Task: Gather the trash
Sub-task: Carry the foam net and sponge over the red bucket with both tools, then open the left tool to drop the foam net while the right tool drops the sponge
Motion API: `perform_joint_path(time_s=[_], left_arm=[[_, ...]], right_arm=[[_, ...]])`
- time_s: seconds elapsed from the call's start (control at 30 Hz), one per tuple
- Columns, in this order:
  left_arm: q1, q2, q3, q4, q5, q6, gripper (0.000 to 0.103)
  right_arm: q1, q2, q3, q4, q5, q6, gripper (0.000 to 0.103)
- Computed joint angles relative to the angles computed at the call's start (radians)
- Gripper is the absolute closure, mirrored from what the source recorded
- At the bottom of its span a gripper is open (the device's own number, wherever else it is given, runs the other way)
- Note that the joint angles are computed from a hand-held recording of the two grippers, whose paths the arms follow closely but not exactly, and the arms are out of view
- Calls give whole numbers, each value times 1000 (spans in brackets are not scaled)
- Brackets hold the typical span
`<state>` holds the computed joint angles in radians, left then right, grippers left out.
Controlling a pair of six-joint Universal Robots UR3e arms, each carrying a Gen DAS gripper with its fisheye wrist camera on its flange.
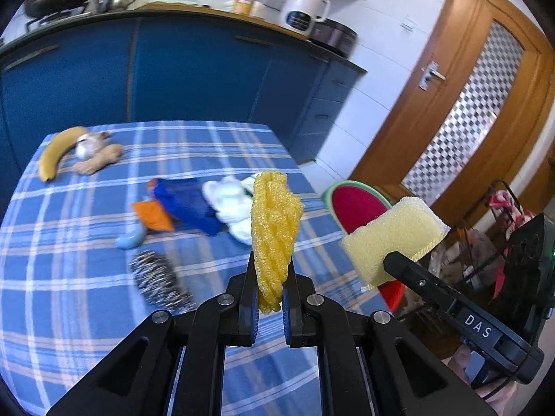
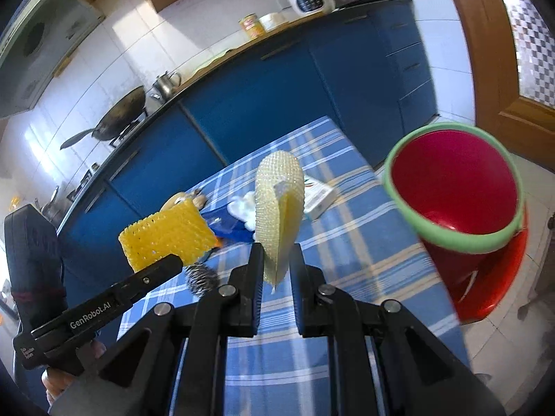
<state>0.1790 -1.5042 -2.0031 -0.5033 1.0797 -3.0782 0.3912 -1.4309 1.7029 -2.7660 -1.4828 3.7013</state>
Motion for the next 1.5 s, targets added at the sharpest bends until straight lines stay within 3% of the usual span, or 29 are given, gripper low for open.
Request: perform_joint_path(time_s=[0.37, 0.77, 1.5], left_arm=[[-223, -254, 287, -7, 90, -56, 93], [-392, -552, 667, -106, 151, -67, 93], [-533, -1151, 1546, -505, 241, -61, 92]], right_arm=[[-147, -164, 171, 5, 4, -31, 86], [-313, -262, 292, 11, 21, -70, 86], [-506, -242, 407, -40, 88, -136, 86]])
